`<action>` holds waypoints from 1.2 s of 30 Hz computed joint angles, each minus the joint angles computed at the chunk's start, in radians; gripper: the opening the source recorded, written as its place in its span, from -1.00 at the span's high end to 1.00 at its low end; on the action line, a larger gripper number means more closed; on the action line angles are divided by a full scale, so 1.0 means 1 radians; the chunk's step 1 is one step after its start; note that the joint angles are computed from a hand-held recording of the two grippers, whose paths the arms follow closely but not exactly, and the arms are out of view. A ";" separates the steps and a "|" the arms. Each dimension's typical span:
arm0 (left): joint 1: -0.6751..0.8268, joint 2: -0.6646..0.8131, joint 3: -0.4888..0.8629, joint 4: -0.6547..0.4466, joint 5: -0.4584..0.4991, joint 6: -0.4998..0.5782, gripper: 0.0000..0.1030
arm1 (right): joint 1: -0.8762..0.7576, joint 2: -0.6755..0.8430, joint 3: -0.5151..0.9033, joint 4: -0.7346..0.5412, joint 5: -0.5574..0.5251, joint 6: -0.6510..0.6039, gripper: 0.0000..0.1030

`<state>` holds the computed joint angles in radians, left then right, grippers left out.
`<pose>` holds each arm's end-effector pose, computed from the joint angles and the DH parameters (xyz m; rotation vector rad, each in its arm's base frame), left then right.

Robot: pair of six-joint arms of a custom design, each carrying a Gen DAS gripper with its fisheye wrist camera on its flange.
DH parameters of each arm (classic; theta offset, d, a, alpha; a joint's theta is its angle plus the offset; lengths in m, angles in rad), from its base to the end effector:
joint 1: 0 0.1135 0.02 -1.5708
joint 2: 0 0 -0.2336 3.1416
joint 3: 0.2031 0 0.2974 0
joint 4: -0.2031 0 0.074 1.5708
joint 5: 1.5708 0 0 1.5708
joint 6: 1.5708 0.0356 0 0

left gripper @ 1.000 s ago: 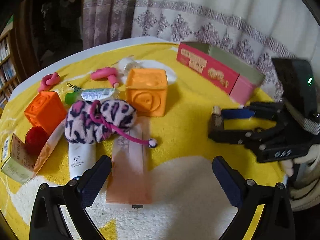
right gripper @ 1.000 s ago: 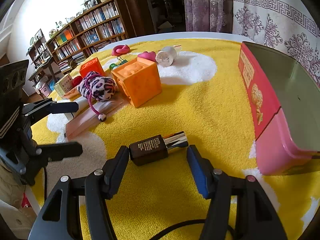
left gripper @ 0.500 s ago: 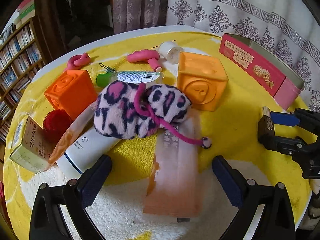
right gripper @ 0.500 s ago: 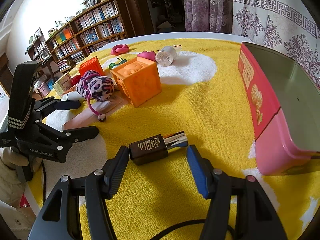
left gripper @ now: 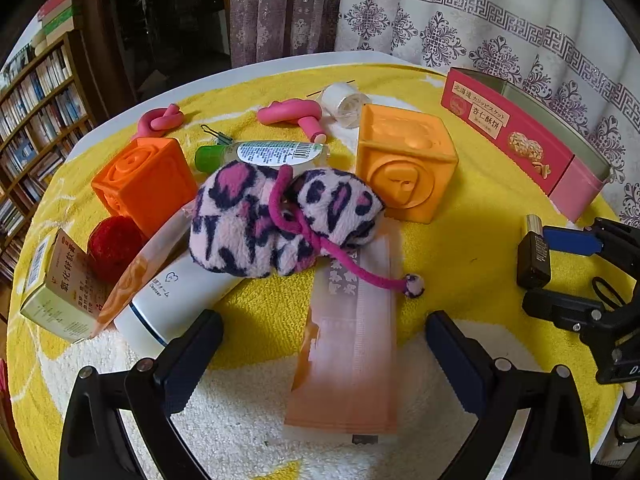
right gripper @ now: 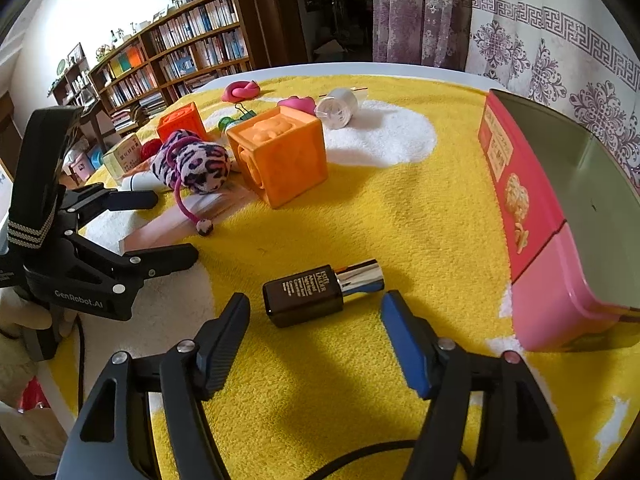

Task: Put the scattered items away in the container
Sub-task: 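Grasp the pink flat packet with the left tool while the right tool holds the brown bottle, then carry both items into the pink-red tin and open both tools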

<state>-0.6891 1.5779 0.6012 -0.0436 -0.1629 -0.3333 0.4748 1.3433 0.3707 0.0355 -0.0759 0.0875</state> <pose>0.2287 -0.1809 0.0463 0.3979 2.5487 -0.1727 0.2173 0.1148 0.0459 -0.5186 2.4808 0.3230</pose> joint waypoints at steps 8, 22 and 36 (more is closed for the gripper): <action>-0.048 -0.058 -0.045 0.043 0.007 0.031 -0.11 | 0.019 -0.009 -0.010 0.005 0.041 0.024 -0.48; -0.025 -0.231 -0.190 0.120 0.068 -0.062 0.23 | 0.046 -0.010 0.014 -0.048 0.103 0.141 -0.48; -0.040 -0.142 -0.133 0.093 0.089 -0.024 0.25 | 0.128 0.101 0.089 -0.031 0.261 0.153 -0.24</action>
<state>-0.7291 1.4357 0.4686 0.0493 -0.0734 -0.3570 0.6026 1.4446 0.4600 0.0044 0.1852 0.2408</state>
